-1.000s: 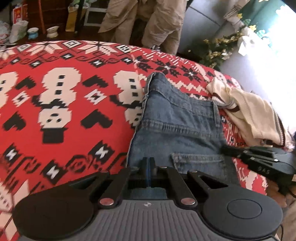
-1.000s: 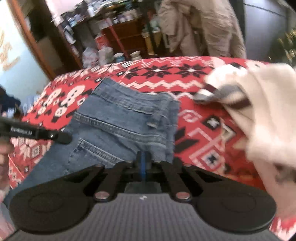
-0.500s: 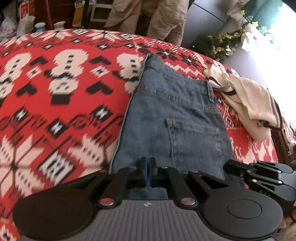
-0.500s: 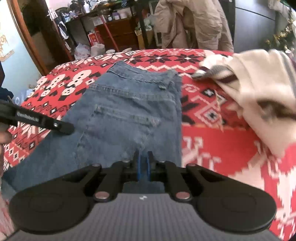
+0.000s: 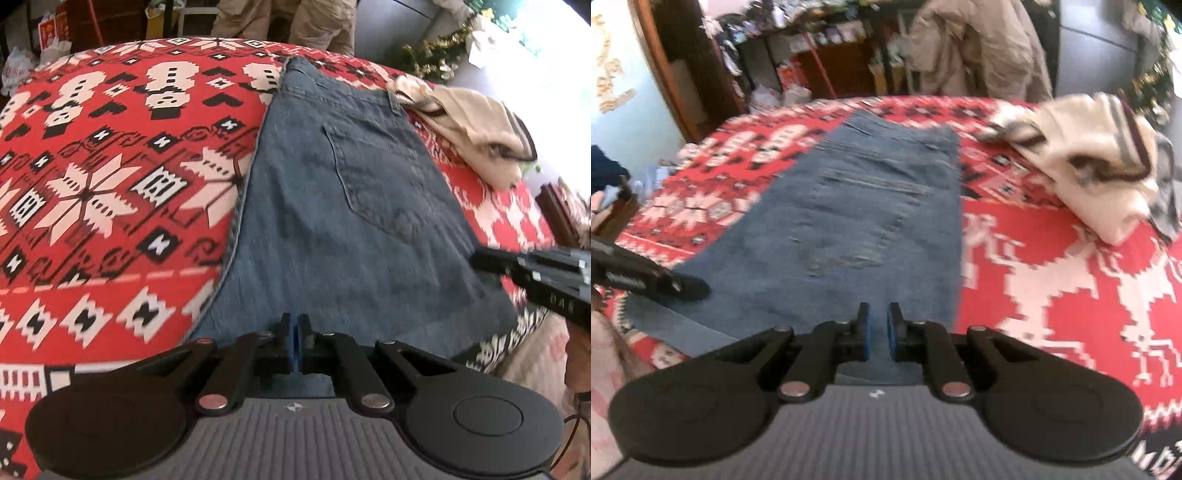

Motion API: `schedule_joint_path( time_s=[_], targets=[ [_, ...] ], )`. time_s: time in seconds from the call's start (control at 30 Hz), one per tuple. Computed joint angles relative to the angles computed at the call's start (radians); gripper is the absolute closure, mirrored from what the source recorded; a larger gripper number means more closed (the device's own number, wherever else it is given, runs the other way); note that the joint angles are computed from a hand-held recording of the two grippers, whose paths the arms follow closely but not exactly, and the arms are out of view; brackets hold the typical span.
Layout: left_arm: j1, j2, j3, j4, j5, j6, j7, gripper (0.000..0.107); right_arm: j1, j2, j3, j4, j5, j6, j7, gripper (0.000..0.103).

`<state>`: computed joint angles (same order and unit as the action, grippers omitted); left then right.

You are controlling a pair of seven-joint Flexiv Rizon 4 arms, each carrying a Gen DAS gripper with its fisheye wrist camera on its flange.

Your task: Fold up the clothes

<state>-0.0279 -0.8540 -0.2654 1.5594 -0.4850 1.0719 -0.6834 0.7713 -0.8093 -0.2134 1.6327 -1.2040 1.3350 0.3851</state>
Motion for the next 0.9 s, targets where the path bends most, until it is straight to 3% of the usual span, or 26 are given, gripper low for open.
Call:
schedule_joint_path(
  time_s=[0.17,0.47,0.6,0.73,0.77,0.9],
  targets=[
    [0.036,0.014,-0.025,0.049,-0.028,0.045,0.026,0.103,0.008,-0.061,0.025,-0.084,0.058,-0.055,-0.060,0.092],
    [0.081,0.048,-0.070,0.113,-0.116,0.083,0.037,0.104,0.051,-0.025,0.001,0.007,0.070,-0.030,-0.028,0.094],
    [0.134,0.080,-0.181,0.173,-0.210,0.120,0.127,0.103,0.084,0.003,-0.048,0.024,-0.022,-0.008,0.088,0.092],
    [0.084,0.058,-0.180,0.151,-0.237,0.151,0.123,0.103,0.070,-0.045,-0.036,-0.081,-0.080,-0.057,0.111,0.092],
    [0.067,0.042,-0.172,0.129,-0.240,0.145,0.097,0.103,0.064,-0.067,-0.030,-0.117,-0.080,-0.070,0.099,0.084],
    [0.025,-0.032,-0.159,0.030,-0.259,0.111,-0.007,0.103,0.059,-0.160,0.002,-0.252,0.011,-0.182,-0.019,0.083]
  ],
)
